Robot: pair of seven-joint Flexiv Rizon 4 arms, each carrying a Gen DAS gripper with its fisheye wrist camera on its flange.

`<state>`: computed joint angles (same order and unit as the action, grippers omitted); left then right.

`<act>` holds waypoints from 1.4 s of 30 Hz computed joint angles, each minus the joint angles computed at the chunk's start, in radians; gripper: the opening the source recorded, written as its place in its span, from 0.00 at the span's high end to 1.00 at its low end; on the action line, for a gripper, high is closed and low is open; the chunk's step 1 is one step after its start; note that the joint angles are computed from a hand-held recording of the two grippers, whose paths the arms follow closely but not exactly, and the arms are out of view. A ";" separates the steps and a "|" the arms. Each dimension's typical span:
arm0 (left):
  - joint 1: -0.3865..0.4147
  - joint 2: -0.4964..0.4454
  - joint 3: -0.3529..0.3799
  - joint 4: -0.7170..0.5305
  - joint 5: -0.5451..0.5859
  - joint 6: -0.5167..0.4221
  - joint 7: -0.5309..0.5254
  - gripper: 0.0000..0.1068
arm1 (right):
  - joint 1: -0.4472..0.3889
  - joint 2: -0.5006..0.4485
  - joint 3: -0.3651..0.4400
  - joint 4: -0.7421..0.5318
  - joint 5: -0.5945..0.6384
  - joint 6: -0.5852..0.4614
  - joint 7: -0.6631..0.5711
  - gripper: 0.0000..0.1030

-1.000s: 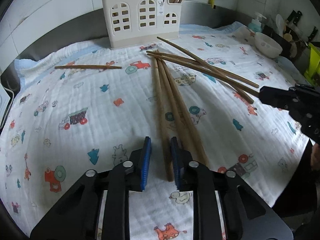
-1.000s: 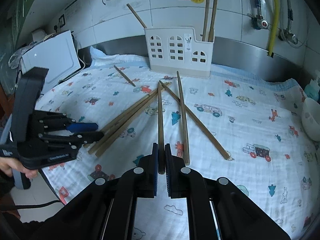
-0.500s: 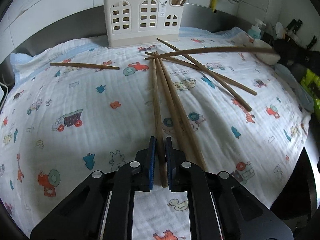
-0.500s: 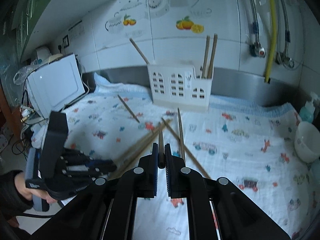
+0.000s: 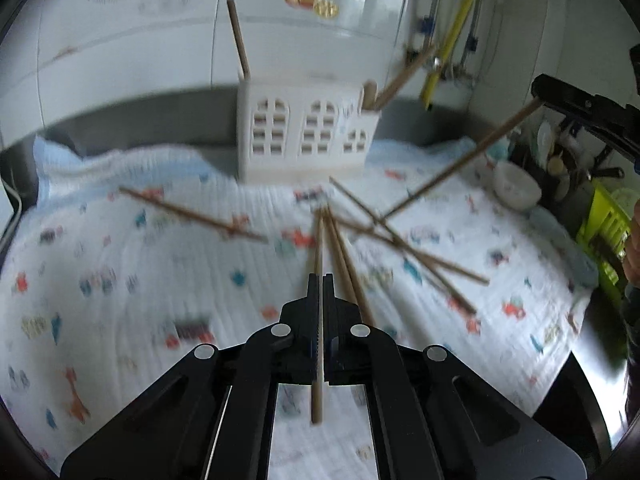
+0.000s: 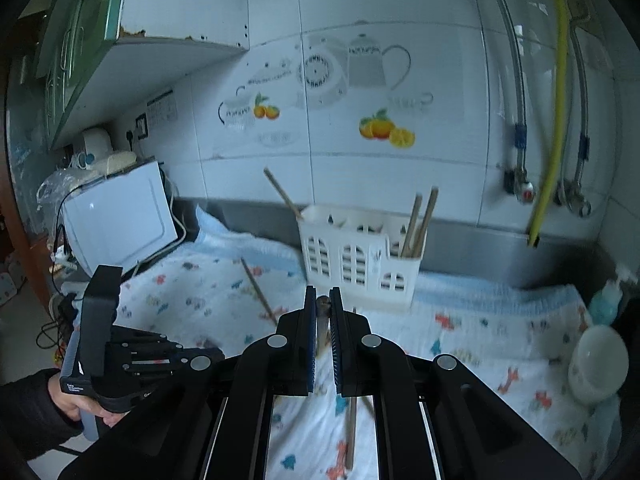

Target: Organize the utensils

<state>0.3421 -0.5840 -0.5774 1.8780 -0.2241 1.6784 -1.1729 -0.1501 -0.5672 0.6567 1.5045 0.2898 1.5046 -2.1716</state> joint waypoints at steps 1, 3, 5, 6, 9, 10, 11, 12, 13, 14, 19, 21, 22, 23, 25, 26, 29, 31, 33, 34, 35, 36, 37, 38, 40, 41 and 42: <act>-0.002 -0.006 0.001 -0.013 0.002 0.006 0.002 1.00 | 0.002 -0.001 -0.002 -0.010 -0.003 -0.006 0.000 0.94; 0.004 -0.012 -0.006 -0.033 0.003 -0.009 0.010 1.00 | 0.020 0.001 -0.022 -0.024 -0.010 -0.008 0.007 0.94; 0.022 -0.011 -0.026 -0.038 -0.007 -0.044 0.030 1.00 | 0.026 0.002 -0.029 -0.032 -0.014 -0.012 0.004 0.94; 0.041 -0.009 -0.050 -0.032 -0.015 -0.070 0.047 1.00 | 0.029 0.003 -0.032 -0.033 -0.014 -0.012 0.002 0.94; 0.027 0.011 -0.032 -0.009 -0.045 -0.115 0.083 0.96 | 0.038 0.006 -0.039 -0.033 -0.016 -0.005 -0.003 0.94; 0.022 0.014 -0.027 0.001 -0.054 -0.122 0.094 0.90 | 0.036 0.005 -0.035 -0.034 -0.014 -0.003 -0.005 0.94; 0.012 0.017 -0.016 0.010 -0.071 -0.126 0.112 0.85 | 0.035 0.004 -0.032 -0.034 -0.013 -0.003 -0.007 0.94; -0.022 0.023 0.028 0.011 -0.066 -0.133 0.102 0.73 | 0.033 0.004 -0.030 -0.031 -0.011 0.001 -0.009 0.94; -0.047 0.025 0.058 0.016 -0.072 -0.130 0.103 0.66 | 0.031 0.003 -0.026 -0.030 -0.010 0.002 -0.011 0.94; -0.058 0.024 0.070 0.021 -0.080 -0.129 0.111 0.66 | 0.029 0.002 -0.023 -0.030 -0.009 0.001 -0.012 0.94; -0.144 0.015 0.174 0.016 -0.122 -0.162 0.126 0.72 | 0.031 0.006 -0.026 -0.020 -0.012 0.004 -0.012 0.94; -0.164 0.008 0.199 0.009 -0.142 -0.180 0.128 0.77 | 0.030 0.005 -0.026 -0.019 -0.013 0.002 -0.010 0.94; -0.168 0.005 0.204 0.006 -0.154 -0.187 0.130 0.83 | 0.032 0.006 -0.030 -0.018 -0.014 0.003 -0.008 0.94; -0.167 0.001 0.201 0.006 -0.166 -0.190 0.138 0.84 | 0.032 0.006 -0.031 -0.017 -0.014 0.002 -0.005 0.94; -0.188 -0.003 0.221 0.005 -0.172 -0.171 0.141 0.90 | 0.032 0.006 -0.032 -0.016 -0.015 0.003 -0.003 0.94; -0.204 -0.003 0.241 0.002 -0.171 -0.169 0.134 0.92 | 0.035 0.007 -0.037 -0.015 -0.017 0.006 0.000 0.94; -0.180 -0.001 0.208 0.009 -0.196 -0.157 0.143 0.95 | 0.028 0.008 -0.031 -0.016 -0.018 0.009 0.000 0.94; -0.137 0.005 0.150 0.027 -0.210 -0.120 0.164 0.95 | 0.024 0.012 -0.028 -0.015 -0.020 0.014 0.000 0.94; -0.088 0.010 0.085 0.039 -0.215 -0.080 0.173 0.95 | 0.026 0.016 -0.034 -0.017 -0.026 0.019 0.004 0.94; -0.063 0.011 0.056 0.042 -0.212 -0.066 0.172 0.95 | 0.024 0.016 -0.032 -0.018 -0.028 0.020 0.005 0.94; -0.024 0.011 0.008 0.046 -0.208 -0.046 0.175 0.95 | 0.022 0.016 -0.030 -0.021 -0.031 0.021 0.005 0.94; 0.008 0.008 -0.030 0.046 -0.195 -0.028 0.173 0.95 | 0.020 0.016 -0.028 -0.024 -0.033 0.021 0.007 0.94; 0.019 0.005 -0.044 0.036 -0.181 -0.016 0.168 0.95 | 0.018 0.015 -0.027 -0.030 -0.035 0.018 0.009 0.94; 0.032 0.004 -0.057 0.029 -0.167 -0.009 0.162 0.95 | 0.018 0.014 -0.026 -0.035 -0.037 0.014 0.011 0.94; 0.062 -0.002 -0.092 0.011 -0.144 -0.002 0.146 0.95 | 0.019 0.011 -0.027 -0.050 -0.039 0.003 0.014 0.94; 0.077 -0.009 -0.110 -0.004 -0.132 0.000 0.140 0.95 | 0.022 0.011 -0.030 -0.057 -0.039 -0.002 0.015 0.94; 0.074 -0.016 -0.109 -0.023 -0.117 0.005 0.134 0.95 | 0.024 0.010 -0.032 -0.066 -0.039 -0.009 0.016 0.94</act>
